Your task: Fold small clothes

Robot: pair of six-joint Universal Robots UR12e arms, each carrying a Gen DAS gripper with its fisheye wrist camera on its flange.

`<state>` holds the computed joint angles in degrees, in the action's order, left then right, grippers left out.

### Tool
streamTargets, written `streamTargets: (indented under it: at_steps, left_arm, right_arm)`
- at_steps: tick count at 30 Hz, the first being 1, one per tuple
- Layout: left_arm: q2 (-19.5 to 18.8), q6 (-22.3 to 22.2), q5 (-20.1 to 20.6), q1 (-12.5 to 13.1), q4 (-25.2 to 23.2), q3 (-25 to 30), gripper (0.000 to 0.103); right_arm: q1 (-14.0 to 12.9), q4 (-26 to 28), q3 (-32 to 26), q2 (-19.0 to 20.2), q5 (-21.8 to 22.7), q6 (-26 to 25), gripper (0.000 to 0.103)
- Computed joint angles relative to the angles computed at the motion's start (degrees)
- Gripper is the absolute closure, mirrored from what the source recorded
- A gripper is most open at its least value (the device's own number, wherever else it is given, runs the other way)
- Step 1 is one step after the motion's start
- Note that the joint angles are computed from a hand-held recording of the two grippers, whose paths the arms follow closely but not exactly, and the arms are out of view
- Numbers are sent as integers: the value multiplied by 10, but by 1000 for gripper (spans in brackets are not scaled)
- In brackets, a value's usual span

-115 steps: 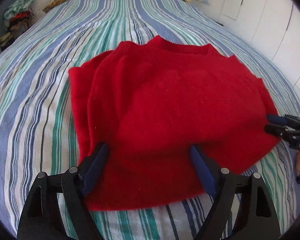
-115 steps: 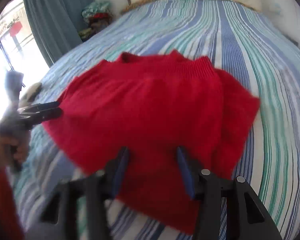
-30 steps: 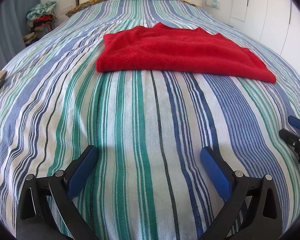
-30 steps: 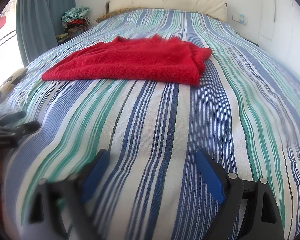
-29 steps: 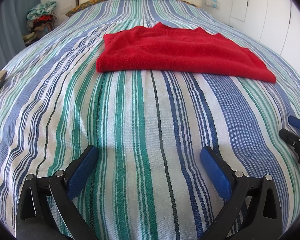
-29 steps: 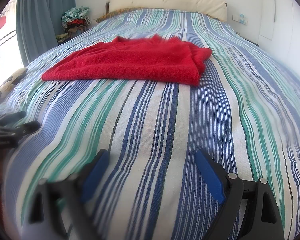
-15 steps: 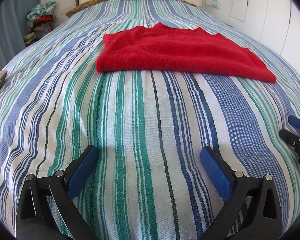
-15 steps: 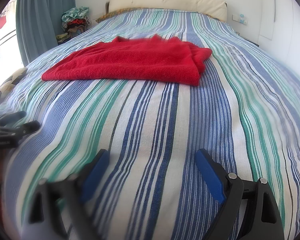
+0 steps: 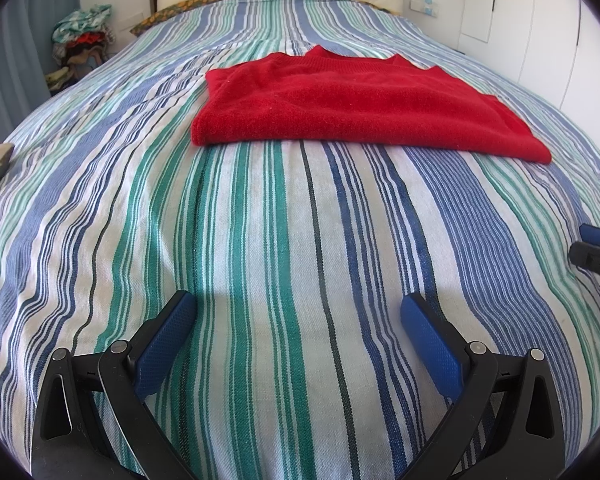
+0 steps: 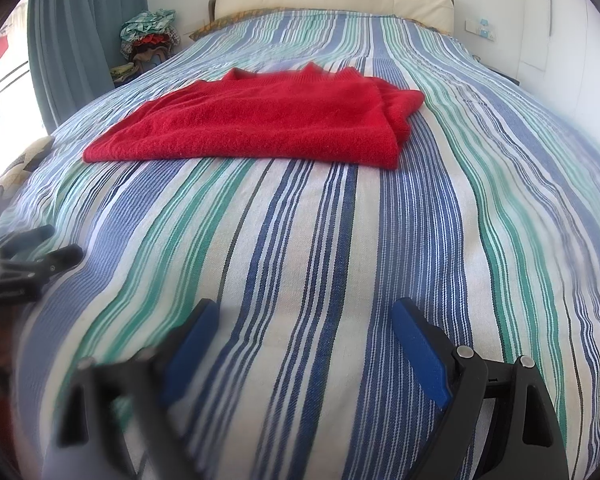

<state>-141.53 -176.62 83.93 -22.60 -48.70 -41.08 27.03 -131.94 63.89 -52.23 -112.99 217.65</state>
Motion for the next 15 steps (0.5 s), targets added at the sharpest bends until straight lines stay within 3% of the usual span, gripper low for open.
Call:
streamTargets:
  at_steps: [4, 7, 10, 13, 15]
  left_arm:
    - [-1, 3, -2, 0, 0, 1, 1]
    - [-3, 4, -2, 0, -5, 5, 1]
    - [-3, 4, -2, 1, -8, 7, 1]
    - [-4, 5, -3, 1, -8, 8, 1]
    - [-4, 4, -4, 1, -7, 8, 1]
  right_arm:
    - [-33, -71, 31, -26, 83, 55, 15]
    - [-61, -105, 35, -36, 71, 111, 15]
    - [-96, -117, 23, -32, 104, 155, 15]
    - [-127, -109, -4, -12, 177, 180, 16]
    - [-141, -99, -21, 5, 230, 213, 23]
